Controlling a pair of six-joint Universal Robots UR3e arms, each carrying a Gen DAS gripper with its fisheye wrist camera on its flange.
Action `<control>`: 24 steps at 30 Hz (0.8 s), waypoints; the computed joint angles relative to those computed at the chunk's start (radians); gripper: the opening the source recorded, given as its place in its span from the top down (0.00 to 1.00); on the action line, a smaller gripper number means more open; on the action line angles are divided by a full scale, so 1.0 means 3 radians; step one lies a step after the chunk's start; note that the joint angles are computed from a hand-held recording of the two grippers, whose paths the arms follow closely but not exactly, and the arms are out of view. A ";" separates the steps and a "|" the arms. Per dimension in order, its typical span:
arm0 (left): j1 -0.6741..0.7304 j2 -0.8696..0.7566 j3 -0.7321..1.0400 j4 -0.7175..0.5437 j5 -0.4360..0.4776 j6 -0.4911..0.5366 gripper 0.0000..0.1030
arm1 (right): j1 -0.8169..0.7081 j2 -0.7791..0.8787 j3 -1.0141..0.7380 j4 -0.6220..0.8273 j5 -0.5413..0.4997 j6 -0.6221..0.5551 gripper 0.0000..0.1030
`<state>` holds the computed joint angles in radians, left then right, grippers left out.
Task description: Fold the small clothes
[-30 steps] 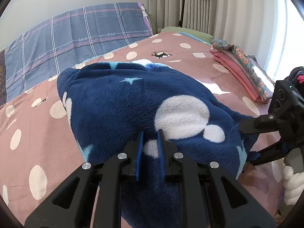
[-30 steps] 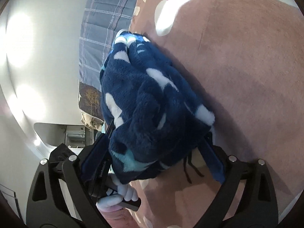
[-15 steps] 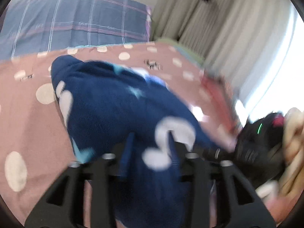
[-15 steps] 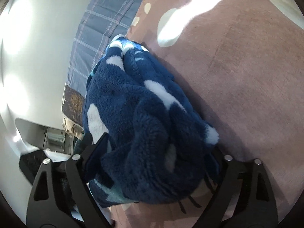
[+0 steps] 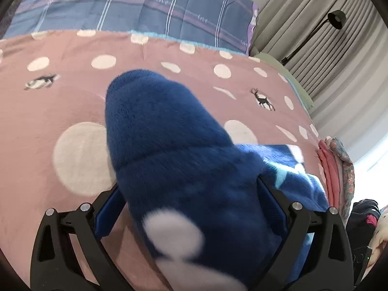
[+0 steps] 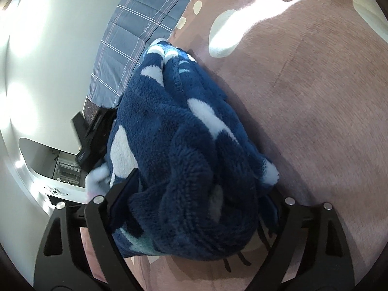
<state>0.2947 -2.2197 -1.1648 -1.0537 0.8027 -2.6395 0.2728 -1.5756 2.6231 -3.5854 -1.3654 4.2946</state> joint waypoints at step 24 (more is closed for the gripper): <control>0.1358 0.1957 -0.0576 -0.0618 -0.1250 0.0684 0.52 | 0.0399 -0.0647 -0.2060 0.2159 -0.0364 -0.1675 0.53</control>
<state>0.7020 -1.6328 -1.3376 -1.2391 0.4278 -2.4343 0.3925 -1.7696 2.0051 -2.9378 -1.4746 3.7920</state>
